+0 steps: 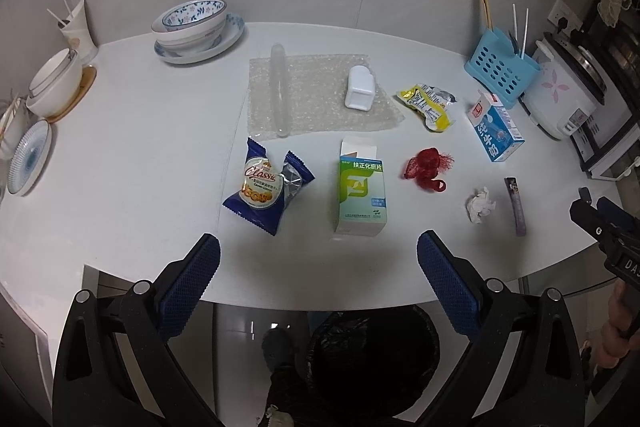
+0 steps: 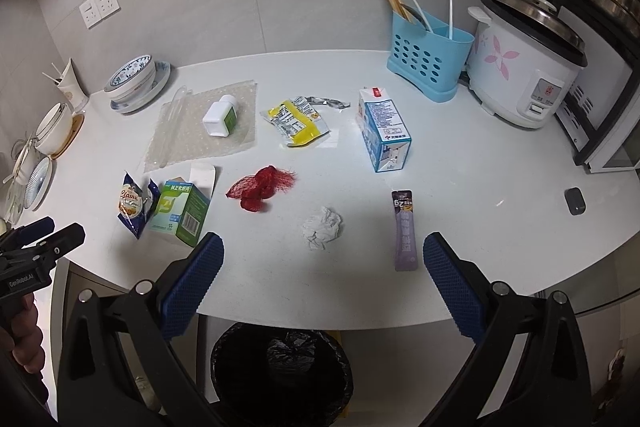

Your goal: Collect trash

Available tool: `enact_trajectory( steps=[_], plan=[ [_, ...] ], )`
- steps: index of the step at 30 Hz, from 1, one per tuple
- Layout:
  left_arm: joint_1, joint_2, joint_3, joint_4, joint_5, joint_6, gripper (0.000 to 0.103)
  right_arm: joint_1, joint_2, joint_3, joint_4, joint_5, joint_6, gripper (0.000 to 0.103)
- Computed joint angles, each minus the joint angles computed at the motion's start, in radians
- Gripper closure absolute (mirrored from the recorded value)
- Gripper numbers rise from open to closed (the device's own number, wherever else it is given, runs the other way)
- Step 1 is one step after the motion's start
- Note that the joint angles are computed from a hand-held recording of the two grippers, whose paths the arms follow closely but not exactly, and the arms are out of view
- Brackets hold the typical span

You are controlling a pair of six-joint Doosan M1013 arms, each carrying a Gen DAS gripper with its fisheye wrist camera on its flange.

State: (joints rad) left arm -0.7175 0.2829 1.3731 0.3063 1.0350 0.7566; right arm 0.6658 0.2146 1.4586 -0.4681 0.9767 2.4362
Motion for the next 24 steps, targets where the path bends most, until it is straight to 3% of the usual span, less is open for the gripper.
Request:
enact_trajectory(
  steps=[13, 24],
  plan=[
    [0.094, 0.036, 0.001, -0.058, 0.013, 0.085, 0.007, -0.021, 0.133, -0.118, 0.103, 0.015, -0.084, 0.007],
    [0.176, 0.132, -0.036, -0.201, 0.011, 0.257, 0.009, -0.049, 0.288, -0.274, 0.195, 0.137, -0.127, 0.012]
  ],
)
